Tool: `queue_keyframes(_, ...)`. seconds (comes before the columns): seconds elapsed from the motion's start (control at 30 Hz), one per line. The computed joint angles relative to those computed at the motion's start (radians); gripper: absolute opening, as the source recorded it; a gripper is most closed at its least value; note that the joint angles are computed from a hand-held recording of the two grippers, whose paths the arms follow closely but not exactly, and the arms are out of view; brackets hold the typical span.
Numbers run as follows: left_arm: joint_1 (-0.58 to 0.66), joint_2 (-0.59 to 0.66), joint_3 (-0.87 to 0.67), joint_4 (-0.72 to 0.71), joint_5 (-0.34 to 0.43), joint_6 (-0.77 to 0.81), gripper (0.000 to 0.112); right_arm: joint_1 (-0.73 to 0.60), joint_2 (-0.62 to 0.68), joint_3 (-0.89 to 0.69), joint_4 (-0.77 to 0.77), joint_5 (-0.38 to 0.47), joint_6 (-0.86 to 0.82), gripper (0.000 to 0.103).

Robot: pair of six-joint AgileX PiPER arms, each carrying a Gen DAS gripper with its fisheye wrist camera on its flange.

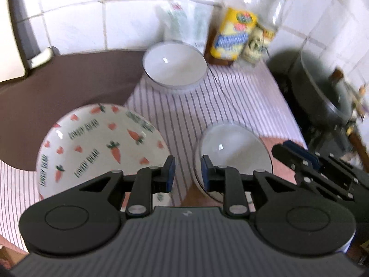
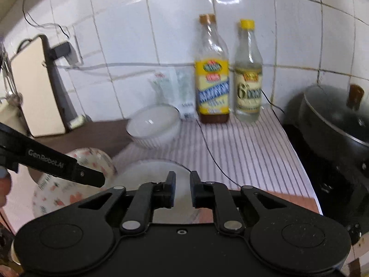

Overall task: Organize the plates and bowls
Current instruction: 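Lower the nested bowls into the third white bowl and grip all rims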

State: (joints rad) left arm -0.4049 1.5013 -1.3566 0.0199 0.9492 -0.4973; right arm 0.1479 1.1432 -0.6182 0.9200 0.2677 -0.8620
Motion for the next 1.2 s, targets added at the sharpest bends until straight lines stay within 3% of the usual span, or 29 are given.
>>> queue_keyframes(0.13, 0.097, -0.038, 0.018, -0.059, -0.057, 0.074, 0.027, 0.029, 0.049, -0.091, 0.001, 0.04, 0.018, 0.026)
queue_keyframes(0.2, 0.146, -0.035, 0.009, -0.091, -0.073, 0.117, 0.032, 0.049, 0.096, -0.158, -0.056, 0.062, 0.099, 0.036)
queue_keyframes(0.27, 0.175, -0.034, 0.004, -0.096, -0.091, 0.15, 0.035, 0.066, 0.175, -0.254, -0.175, 0.109, 0.257, 0.058)
queue_keyframes(0.3, 0.177, -0.034, 0.008, -0.075, -0.103, 0.149, 0.039, 0.066, 0.229, -0.316, -0.227, 0.152, 0.339, 0.06)
queue_keyframes(0.4, 0.181, -0.029, 0.033, -0.022, -0.156, 0.131, 0.048, 0.05, 0.349, -0.42, -0.169, 0.211, 0.363, 0.06)
queue_keyframes(0.63, 0.232, 0.1, -0.021, -0.037, -0.247, 0.197, 0.051, 0.0, 0.572, -0.597, -0.075, 0.286, 0.427, 0.06)
queue_keyframes(0.77, 0.251, 0.217, -0.105, -0.071, -0.276, 0.235, 0.051, -0.022, 0.679, -0.711, -0.113, 0.326, 0.518, 0.06)
queue_keyframes(0.97, 0.233, 0.422, -0.318, 0.009, -0.211, 0.216, 0.051, -0.039, 0.807, -0.877, -0.164, 0.402, 0.65, 0.059)
queue_keyframes(1.07, 0.245, 0.507, -0.423, -0.026, -0.145, 0.227, 0.049, -0.027, 0.84, -0.927, -0.221, 0.406, 0.708, 0.049)
queue_keyframes(1.2, 0.251, 0.528, -0.429, -0.051, -0.151, 0.242, 0.048, -0.025, 0.872, -0.959, -0.229, 0.409, 0.72, 0.038)
